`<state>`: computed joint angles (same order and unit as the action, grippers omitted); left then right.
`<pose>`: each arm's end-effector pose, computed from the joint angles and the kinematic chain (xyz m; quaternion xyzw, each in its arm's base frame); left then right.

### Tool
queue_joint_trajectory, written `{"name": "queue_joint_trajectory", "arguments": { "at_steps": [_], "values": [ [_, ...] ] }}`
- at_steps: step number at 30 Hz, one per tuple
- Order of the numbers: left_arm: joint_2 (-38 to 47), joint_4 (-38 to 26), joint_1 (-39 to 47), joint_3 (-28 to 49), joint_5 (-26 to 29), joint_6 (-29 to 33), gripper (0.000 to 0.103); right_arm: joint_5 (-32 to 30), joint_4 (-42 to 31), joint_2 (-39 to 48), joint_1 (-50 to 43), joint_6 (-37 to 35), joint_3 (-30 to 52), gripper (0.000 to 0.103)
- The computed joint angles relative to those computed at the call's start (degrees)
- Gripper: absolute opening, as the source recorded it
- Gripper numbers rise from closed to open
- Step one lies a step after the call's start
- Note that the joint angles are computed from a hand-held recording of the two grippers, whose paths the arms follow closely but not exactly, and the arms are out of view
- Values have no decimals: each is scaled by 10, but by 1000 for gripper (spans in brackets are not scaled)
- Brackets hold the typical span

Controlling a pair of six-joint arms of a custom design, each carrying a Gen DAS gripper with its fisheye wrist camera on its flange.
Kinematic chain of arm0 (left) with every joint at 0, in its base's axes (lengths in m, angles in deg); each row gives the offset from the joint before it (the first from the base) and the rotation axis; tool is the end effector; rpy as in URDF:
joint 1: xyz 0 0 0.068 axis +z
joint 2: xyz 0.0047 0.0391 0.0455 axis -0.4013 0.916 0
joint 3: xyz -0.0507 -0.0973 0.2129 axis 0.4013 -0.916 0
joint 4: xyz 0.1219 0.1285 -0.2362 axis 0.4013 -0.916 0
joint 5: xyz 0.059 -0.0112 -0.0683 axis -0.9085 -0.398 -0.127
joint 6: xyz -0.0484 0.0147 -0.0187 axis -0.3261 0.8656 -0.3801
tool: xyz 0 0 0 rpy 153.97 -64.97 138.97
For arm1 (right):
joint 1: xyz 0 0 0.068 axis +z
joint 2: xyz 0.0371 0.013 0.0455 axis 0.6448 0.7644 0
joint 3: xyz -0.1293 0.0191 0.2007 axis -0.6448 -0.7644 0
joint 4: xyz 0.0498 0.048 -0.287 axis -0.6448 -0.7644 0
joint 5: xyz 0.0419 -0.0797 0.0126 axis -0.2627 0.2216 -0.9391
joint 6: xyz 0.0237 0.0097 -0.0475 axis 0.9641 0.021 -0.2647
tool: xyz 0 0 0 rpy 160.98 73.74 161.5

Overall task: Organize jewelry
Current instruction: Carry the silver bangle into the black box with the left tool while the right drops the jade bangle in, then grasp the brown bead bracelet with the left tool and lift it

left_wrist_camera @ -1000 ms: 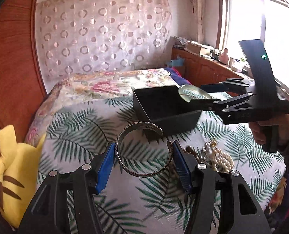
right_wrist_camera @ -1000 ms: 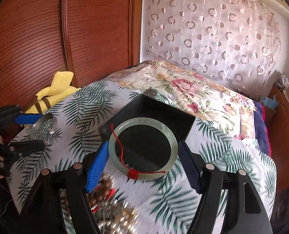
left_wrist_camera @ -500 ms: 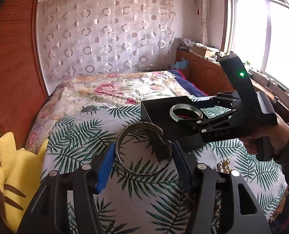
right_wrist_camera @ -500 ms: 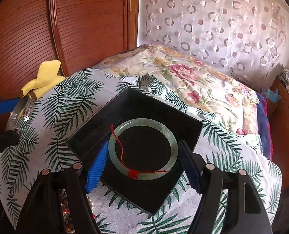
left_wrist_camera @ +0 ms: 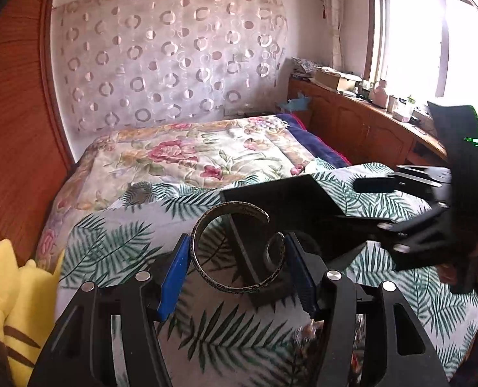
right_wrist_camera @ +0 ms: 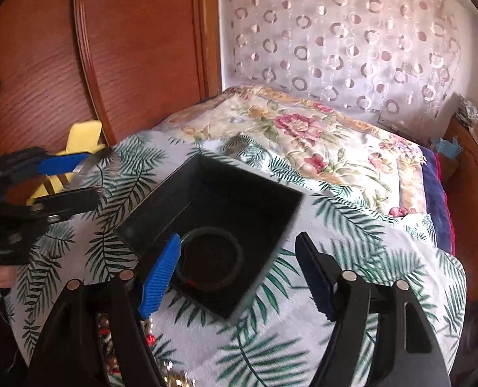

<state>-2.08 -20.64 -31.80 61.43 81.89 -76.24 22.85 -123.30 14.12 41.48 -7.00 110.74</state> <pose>0.2901 -0.0505 0.2943 0.1948 0.8788 -0.1066 0.4225 0.3191 0.0177 0.2966 -0.1815 0.9033 0.0922 0.3777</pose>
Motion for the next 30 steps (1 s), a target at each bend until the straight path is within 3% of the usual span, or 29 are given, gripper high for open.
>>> {"name": "queue_joint_trajectory", "arguments": {
  "at_steps": [9, 15, 18, 24, 25, 30],
  "values": [
    [147, 14, -50, 94, -43, -26, 56, -66, -32, -97, -87, -35, -61, 78],
    [192, 16, -74, 125, -77, -30, 58, -97, -49, -137, -126, -51, -89, 78],
    [179, 28, -79, 114, -76, -32, 69, -110, -55, -154, -142, -58, -106, 78],
    [132, 25, -65, 86, -65, -30, 77, -103, -51, -193, -135, -45, -143, 78],
    [114, 26, -62, 72, -63, -30, 81, -107, -52, -206, -137, -44, -154, 78],
    [-4, 20, -41, -15, -41, -13, 84, -116, -82, -295, -132, -46, -211, 78]
  ]
}}
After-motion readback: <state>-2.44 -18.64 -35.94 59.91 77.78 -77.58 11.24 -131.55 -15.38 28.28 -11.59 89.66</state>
